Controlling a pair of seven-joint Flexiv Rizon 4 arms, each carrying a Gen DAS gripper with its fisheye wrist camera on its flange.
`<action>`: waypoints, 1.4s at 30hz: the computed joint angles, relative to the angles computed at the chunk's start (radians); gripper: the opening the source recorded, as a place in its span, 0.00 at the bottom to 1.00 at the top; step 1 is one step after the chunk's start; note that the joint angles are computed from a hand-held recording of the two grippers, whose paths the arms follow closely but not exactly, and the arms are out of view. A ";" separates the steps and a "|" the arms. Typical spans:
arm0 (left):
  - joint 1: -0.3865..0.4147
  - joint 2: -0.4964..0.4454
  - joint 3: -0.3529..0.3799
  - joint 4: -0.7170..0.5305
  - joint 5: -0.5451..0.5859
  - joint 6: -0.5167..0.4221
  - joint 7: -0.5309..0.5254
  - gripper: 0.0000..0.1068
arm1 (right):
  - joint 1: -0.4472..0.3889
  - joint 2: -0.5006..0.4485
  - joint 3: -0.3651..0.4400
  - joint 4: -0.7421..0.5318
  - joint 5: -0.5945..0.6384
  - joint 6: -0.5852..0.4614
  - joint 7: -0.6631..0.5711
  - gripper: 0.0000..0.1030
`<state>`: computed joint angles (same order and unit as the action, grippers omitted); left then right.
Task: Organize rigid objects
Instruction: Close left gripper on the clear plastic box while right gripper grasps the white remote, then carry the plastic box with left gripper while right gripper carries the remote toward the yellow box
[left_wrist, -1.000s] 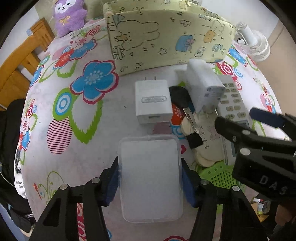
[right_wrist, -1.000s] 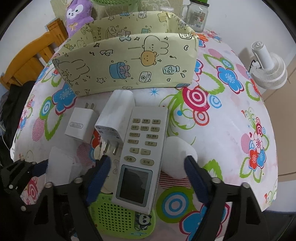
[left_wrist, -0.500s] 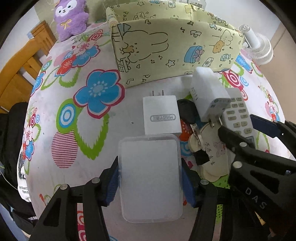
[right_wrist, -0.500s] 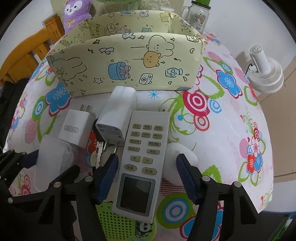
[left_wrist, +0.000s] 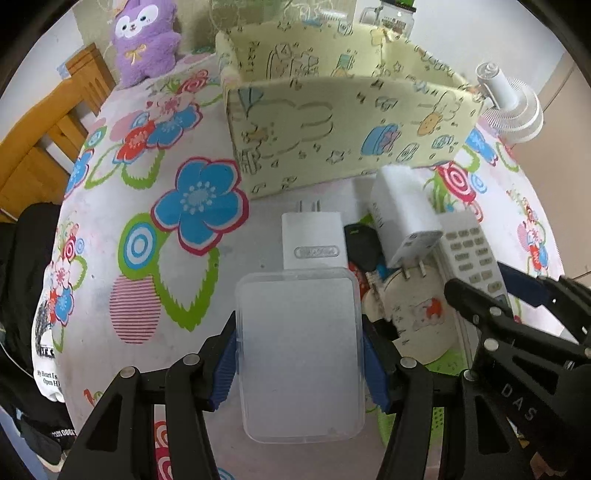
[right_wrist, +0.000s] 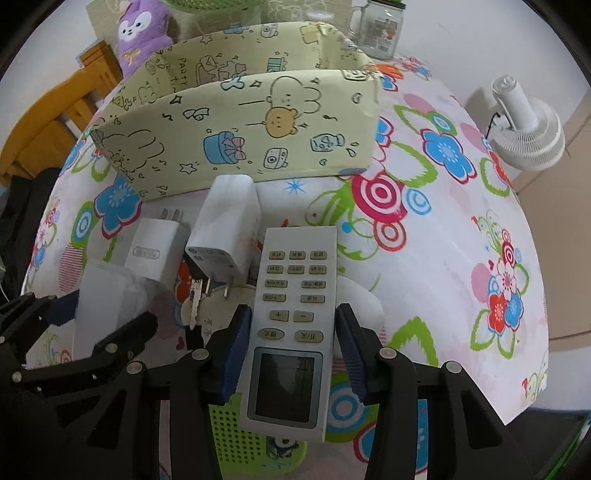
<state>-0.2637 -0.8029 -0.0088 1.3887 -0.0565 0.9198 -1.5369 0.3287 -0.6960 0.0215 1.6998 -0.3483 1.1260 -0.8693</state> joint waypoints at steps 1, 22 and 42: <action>-0.001 0.002 0.000 0.000 0.001 0.005 -0.001 0.57 | -0.001 0.005 0.000 0.005 0.001 0.003 -0.001 0.48; -0.033 0.068 0.023 -0.017 0.045 0.028 -0.076 0.57 | 0.000 0.107 -0.022 0.061 -0.044 0.069 0.011 0.47; -0.003 0.101 0.009 -0.054 0.018 0.080 -0.038 0.57 | 0.016 0.157 -0.047 0.015 -0.133 0.075 0.092 0.47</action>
<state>-0.2666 -0.7016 -0.0002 1.3350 -0.0382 0.9999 -1.5753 0.3443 -0.5394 -0.0252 1.7151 -0.4811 1.2009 -0.7771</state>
